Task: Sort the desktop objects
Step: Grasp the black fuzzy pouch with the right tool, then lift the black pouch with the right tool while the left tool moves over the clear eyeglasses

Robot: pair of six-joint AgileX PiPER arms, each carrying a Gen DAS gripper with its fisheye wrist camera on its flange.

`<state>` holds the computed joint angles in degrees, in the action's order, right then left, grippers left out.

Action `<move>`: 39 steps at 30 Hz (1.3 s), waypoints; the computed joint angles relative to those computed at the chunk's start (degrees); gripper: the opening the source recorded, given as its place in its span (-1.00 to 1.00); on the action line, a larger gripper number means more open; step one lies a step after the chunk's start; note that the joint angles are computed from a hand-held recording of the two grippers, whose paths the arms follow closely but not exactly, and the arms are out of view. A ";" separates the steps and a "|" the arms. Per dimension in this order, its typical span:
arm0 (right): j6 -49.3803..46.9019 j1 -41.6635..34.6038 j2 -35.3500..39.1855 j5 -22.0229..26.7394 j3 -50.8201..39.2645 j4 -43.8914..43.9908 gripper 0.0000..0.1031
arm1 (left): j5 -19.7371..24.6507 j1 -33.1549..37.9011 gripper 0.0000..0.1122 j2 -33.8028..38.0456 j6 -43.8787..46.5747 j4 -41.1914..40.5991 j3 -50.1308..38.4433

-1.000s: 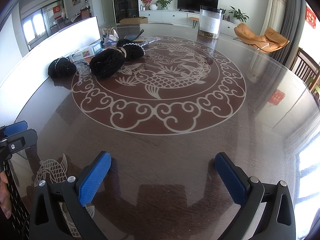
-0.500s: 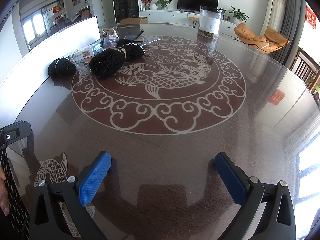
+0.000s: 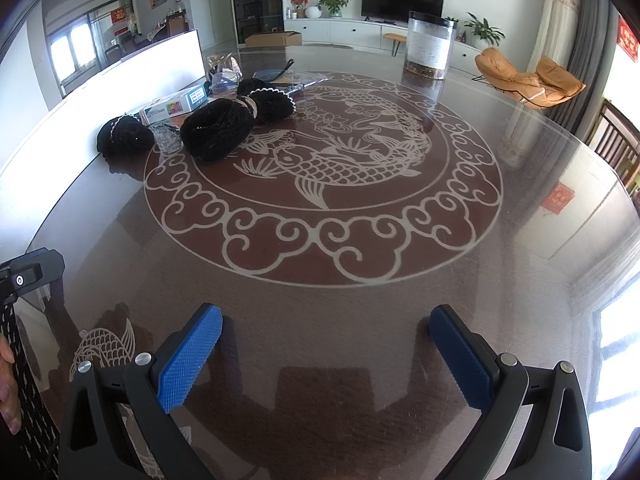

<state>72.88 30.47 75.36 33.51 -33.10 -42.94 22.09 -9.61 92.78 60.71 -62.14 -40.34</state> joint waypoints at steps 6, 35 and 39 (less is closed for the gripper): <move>-18.81 -11.81 10.43 -6.13 -16.90 7.72 1.00 | 0.27 0.08 0.84 0.00 0.84 -0.90 0.08; -32.85 -13.21 25.19 1.20 -41.91 8.75 -0.15 | -1.48 -1.00 0.84 -0.58 -1.64 1.49 0.24; -31.63 -11.76 38.55 8.10 -62.12 1.50 -0.15 | 0.37 0.64 0.84 -0.57 1.25 -0.74 0.44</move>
